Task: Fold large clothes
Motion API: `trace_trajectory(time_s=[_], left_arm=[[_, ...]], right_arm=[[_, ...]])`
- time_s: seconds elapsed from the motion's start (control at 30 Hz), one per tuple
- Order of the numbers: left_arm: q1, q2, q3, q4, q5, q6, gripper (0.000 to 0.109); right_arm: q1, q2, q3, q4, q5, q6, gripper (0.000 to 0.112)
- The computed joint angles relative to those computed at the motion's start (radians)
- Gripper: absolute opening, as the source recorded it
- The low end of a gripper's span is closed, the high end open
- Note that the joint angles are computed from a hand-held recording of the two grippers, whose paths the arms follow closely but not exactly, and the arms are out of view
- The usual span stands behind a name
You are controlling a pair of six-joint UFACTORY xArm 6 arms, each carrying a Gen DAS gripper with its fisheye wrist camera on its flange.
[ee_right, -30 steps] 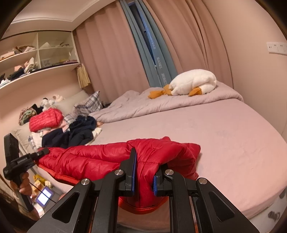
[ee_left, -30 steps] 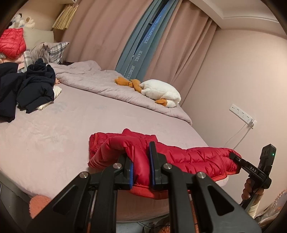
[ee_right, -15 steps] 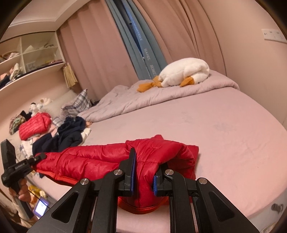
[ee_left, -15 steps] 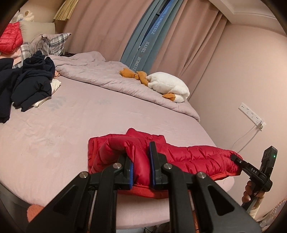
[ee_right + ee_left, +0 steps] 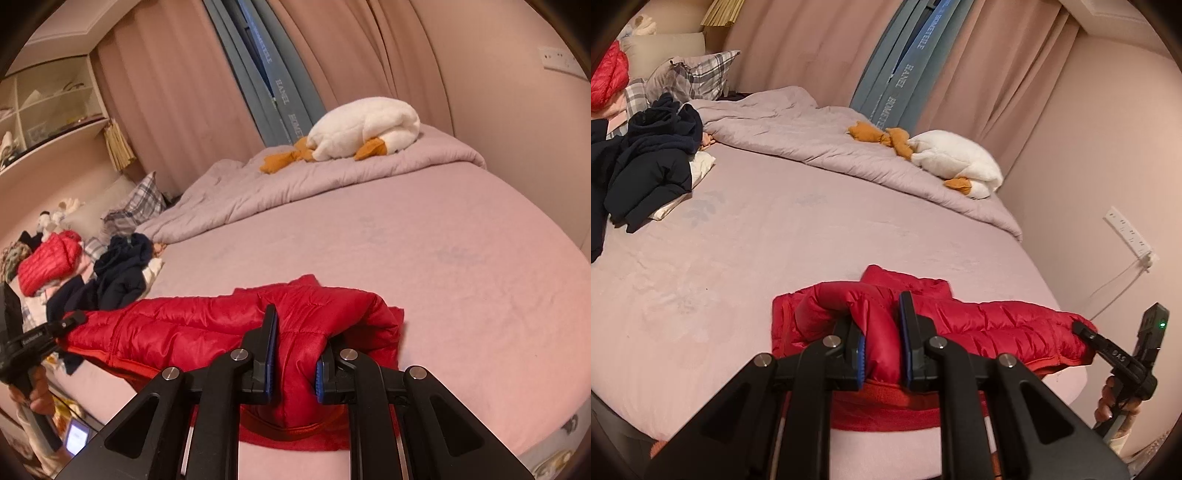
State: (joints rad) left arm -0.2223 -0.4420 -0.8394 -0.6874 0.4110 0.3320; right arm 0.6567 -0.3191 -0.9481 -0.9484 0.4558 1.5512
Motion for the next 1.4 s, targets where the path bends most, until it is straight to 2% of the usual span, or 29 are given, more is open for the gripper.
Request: trace_trajectory(time_s=[0.4,0.53,0.67,0.77,0.87,1.0,1.07,1.13,1.23,1.33,1.4], left_arm=[[-0.002,0.250,-0.148,0.157,0.000,-0.140,0.016],[-0.001,0.333,-0.191,0.216,-0.011,-0.204,0.018],[-0.001,0.417,-0.234,0.301,-0.022,-0.283,0.019],[-0.003,0.447,-0.235,0.316,-0.044,-0.290,0.022],[-0.003,0.460,-0.232,0.307,-0.059,-0.269,0.029],[-0.002,0.459,-0.247,0.165,-0.059,-0.123,0.050],[-0.005,0.464,-0.261,0.125,-0.072,-0.089,0.055],[-0.011,0.482,-0.287,0.133,-0.080,-0.092,0.062],[-0.014,0.506,-0.325,0.147,-0.095,-0.107,0.064],[-0.014,0.522,-0.349,0.186,-0.119,-0.141,0.074],[-0.016,0.529,-0.357,0.190,-0.147,-0.131,0.074]], right_arm=[[-0.050,0.170,-0.125,0.191,0.038,-0.175,0.015],[-0.057,0.244,-0.180,0.238,0.080,-0.229,0.015],[-0.078,0.282,-0.198,0.271,0.059,-0.249,0.016],[-0.095,0.299,-0.197,0.308,0.040,-0.265,0.016],[-0.105,0.296,-0.178,0.320,0.015,-0.256,0.020],[-0.127,0.281,-0.158,0.348,-0.033,-0.250,0.033],[-0.145,0.270,-0.149,0.350,-0.079,-0.240,0.039],[-0.158,0.284,-0.161,0.388,-0.115,-0.263,0.041],[-0.167,0.311,-0.187,0.419,-0.129,-0.281,0.046],[-0.177,0.328,-0.196,0.443,-0.158,-0.279,0.055],[-0.188,0.328,-0.192,0.430,-0.182,-0.246,0.061]])
